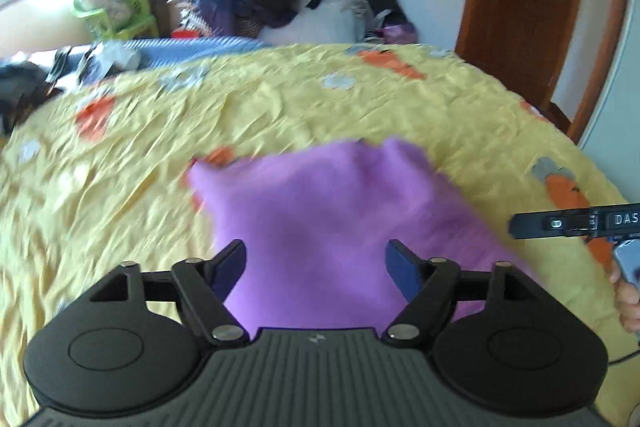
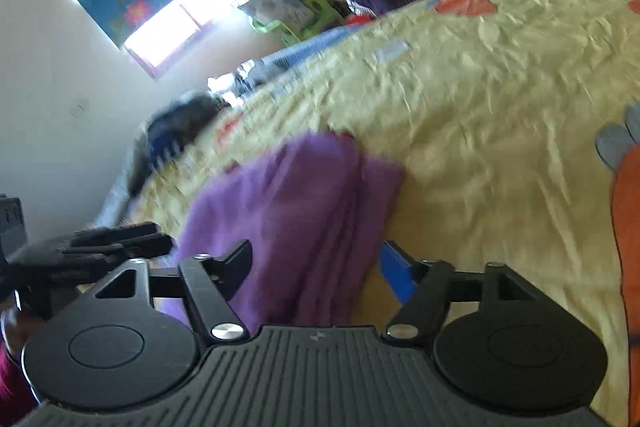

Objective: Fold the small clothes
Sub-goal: 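Fold the lifted edge over onto the sweater body with both grippers, then lower the folded edge onto the sweater and open both grippers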

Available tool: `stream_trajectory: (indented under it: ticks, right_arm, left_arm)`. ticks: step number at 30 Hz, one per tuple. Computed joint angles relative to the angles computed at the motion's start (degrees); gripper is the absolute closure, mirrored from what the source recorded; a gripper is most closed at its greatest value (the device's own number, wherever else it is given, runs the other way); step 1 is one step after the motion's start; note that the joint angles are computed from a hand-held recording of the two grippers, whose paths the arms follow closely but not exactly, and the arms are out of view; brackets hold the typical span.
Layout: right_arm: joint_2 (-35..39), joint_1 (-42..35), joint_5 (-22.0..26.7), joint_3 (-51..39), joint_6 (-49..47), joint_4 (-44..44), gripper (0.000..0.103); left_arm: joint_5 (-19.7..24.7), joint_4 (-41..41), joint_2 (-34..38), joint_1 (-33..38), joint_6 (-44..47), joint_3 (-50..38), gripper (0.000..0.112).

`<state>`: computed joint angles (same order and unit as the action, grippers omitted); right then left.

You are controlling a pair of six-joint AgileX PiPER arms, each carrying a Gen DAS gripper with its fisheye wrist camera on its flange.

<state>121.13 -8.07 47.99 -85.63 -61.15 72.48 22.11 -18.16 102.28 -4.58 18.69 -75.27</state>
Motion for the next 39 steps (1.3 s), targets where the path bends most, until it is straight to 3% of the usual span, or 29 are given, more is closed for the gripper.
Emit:
stream_trajectory:
  ticks: [2, 6, 10, 12, 14, 16, 18, 20, 22, 25, 29, 33, 36, 37, 39]
  right_arm:
    - [1.67, 0.42, -1.08, -1.25, 2.56, -0.08, 0.026]
    - [10.05, -0.19, 5.03, -10.47, 11.23, 0.25, 0.019]
    - [12.68, 1.92, 5.56, -13.87, 9.09, 2.42, 0.013]
    - [13.34, 3.18, 5.1, -14.87, 8.14, 3.05, 0.014]
    - [14.57, 4.21, 4.86, -17.12, 9.28, 2.15, 0.028]
    - [16.16, 5.68, 3.02, -20.21, 12.56, 0.12, 0.053]
    - [18.04, 6.37, 3.19, -23.36, 16.44, -1.43, 0.064]
    - [17.92, 6.65, 2.43, -22.59, 16.25, -0.23, 0.067]
    - [17.08, 6.34, 1.97, -20.1, 14.81, 2.34, 0.072]
    - [16.43, 5.5, 3.17, -16.52, 13.11, 8.61, 0.076]
    - [15.8, 5.84, 5.63, -13.93, 10.89, 15.81, 0.077]
    - [15.57, 7.09, 7.02, -14.48, 10.85, 17.11, 0.078]
    - [15.04, 9.56, 0.63, -15.94, 14.74, 10.57, 0.074]
    - [14.84, 10.45, -1.74, -16.44, 16.37, 7.43, 0.065]
    - [13.17, 11.65, -5.99, -14.97, 17.65, 3.59, 0.056]
  left_arm:
    - [0.72, -9.32, 0.28, 4.15, 7.66, 1.74, 0.033]
    - [7.0, -29.32, 4.12, 13.0, 21.84, 1.14, 0.033]
    - [16.35, -39.34, 10.99, 17.6, 27.59, -3.46, 0.031]
    - [17.63, -43.46, 13.53, 17.91, 29.51, -4.46, 0.031]
    - [17.92, -50.6, 15.15, 17.97, 35.31, -4.1, 0.031]
    - [17.58, -54.62, 16.24, 17.52, 38.12, -4.16, 0.032]
    - [17.12, -56.6, 16.76, 17.22, 39.95, -4.25, 0.034]
    - [15.17, -54.98, 16.46, 16.64, 38.64, -4.34, 0.057]
    - [15.87, -55.38, 16.3, 17.58, 39.76, -3.95, 0.072]
    - [18.64, -55.9, 16.09, 19.69, 40.29, -3.85, 0.083]
    - [18.36, -53.66, 13.62, 20.4, 38.15, -2.86, 0.086]
    - [15.06, -51.85, 9.26, 20.64, 38.12, -0.2, 0.086]
    - [13.74, -44.19, 9.71, 19.55, 32.04, -2.71, 0.084]
    - [13.5, -39.68, 10.39, 18.72, 27.84, -4.24, 0.081]
    - [11.54, -34.67, 9.99, 17.33, 23.63, -4.26, 0.076]
